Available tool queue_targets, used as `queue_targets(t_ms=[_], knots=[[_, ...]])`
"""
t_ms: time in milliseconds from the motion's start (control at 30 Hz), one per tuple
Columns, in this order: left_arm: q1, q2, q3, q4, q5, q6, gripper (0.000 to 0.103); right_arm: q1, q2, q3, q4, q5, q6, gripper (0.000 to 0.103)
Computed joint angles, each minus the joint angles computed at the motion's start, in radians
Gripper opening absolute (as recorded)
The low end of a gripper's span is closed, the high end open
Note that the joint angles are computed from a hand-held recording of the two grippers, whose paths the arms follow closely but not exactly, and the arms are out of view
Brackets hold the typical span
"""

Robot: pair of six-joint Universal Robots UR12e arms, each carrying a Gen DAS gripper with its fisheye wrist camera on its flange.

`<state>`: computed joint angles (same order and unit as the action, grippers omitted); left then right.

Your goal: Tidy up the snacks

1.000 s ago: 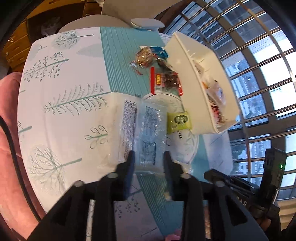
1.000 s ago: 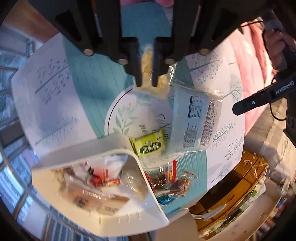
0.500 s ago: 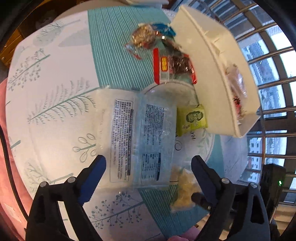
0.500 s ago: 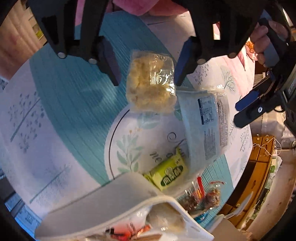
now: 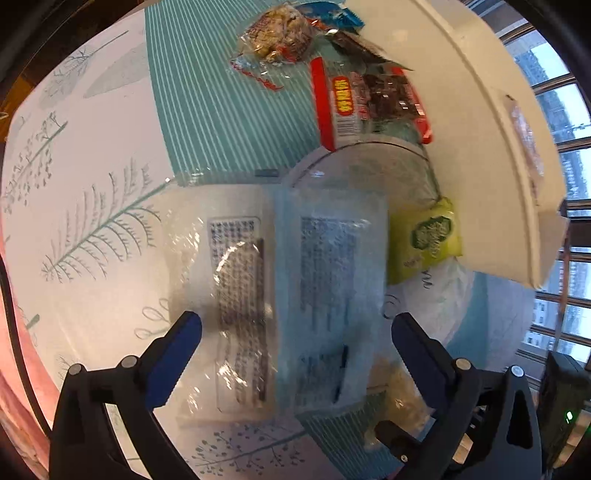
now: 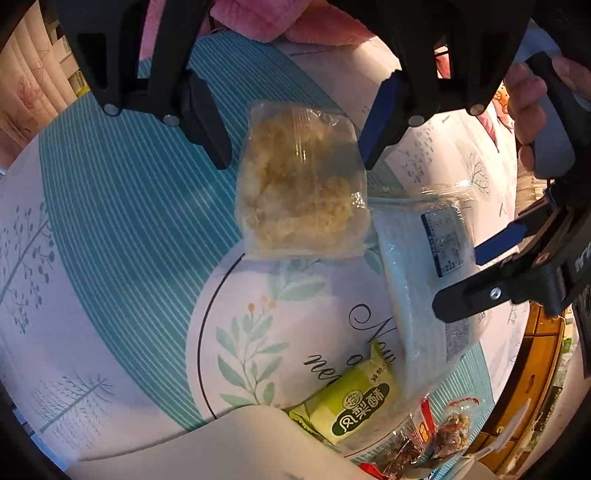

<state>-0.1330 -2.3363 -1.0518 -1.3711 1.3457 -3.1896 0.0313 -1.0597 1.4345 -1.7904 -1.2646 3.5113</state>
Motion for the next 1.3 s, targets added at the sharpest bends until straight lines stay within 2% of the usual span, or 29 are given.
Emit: queue_targets(t_ms=[167,567,700,867,1000,1067,1133,1300], knots=[[-0.005,-0.028,0.039,-0.029,0.043,-0.004,0.102,0.021,0.039,-0.058,0.058,-0.047,-0.007,0.071],[-0.014,-0.095,0.125,-0.047,0.035,-0.013,0.103,0.055,0.084,-0.129,0.129,-0.122,-0.018,0.07],[-0.015,-0.096,0.121,-0.023,0.041,-0.015,0.103,0.073,0.101,-0.158,0.163,-0.174,-0.01,0.059],[-0.025,-0.081,0.088,0.039,0.057,-0.025,0.103,0.079,0.105,-0.168,0.17,-0.194,0.009,0.048],[-0.029,-0.056,0.034,0.109,0.066,-0.026,0.103,0.078,0.101,-0.159,0.156,-0.193,0.024,0.044],[-0.029,-0.052,0.026,0.124,0.064,-0.024,0.1,0.078,0.098,-0.155,0.15,-0.193,0.029,0.043],[-0.03,-0.042,0.014,0.135,0.06,-0.02,0.09,0.072,0.083,-0.128,0.135,-0.19,0.028,0.042],[-0.023,-0.016,-0.03,0.183,0.038,-0.025,0.077,0.069,0.065,-0.101,0.126,-0.179,0.047,0.041]])
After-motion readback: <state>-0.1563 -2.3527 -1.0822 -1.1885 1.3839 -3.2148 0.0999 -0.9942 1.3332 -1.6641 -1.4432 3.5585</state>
